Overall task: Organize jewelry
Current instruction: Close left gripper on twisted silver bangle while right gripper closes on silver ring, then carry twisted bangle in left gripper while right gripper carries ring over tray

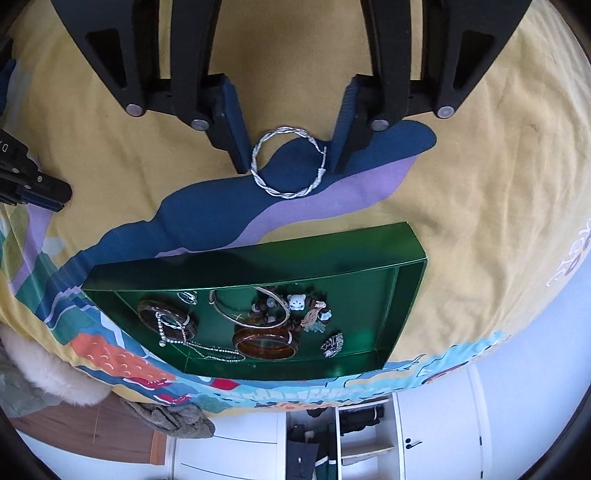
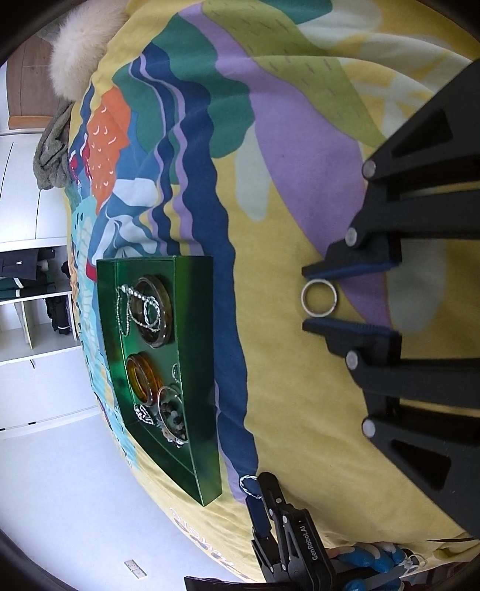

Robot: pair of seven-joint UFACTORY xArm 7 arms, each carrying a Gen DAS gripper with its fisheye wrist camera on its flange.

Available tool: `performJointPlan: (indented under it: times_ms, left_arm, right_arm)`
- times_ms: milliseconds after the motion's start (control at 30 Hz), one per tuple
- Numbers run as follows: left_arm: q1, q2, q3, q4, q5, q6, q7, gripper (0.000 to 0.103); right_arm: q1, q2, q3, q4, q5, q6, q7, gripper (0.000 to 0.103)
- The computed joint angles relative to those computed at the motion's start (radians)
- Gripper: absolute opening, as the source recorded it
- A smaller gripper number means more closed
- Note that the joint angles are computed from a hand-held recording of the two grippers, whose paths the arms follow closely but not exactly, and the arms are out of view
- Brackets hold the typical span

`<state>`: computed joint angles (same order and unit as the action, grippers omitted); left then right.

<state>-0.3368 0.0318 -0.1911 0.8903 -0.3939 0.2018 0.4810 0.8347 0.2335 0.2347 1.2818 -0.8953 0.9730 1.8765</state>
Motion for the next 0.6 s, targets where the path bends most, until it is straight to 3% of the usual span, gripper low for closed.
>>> performJointPlan:
  times_ms: [233, 333, 467, 600]
  left_arm:
    - [-0.003, -0.032, 0.0, -0.016, -0.08, -0.004, 0.071, 0.04]
    - [-0.021, -0.071, 0.015, -0.02, -0.184, 0.006, 0.16, 0.04]
    - [-0.054, -0.115, 0.05, 0.006, -0.301, 0.032, 0.266, 0.04]
    - [-0.058, -0.107, 0.067, 0.066, -0.317, 0.063, 0.285, 0.04]
  right_arm:
    - [0.006, -0.014, 0.005, -0.016, -0.025, -0.002, 0.03, 0.019]
    - [0.01, -0.023, 0.011, -0.012, -0.035, 0.013, 0.033, 0.019]
    - [0.016, -0.028, 0.017, 0.023, -0.063, 0.046, 0.004, 0.019]
    - [0.012, -0.027, 0.014, 0.074, -0.093, 0.067, -0.044, 0.019]
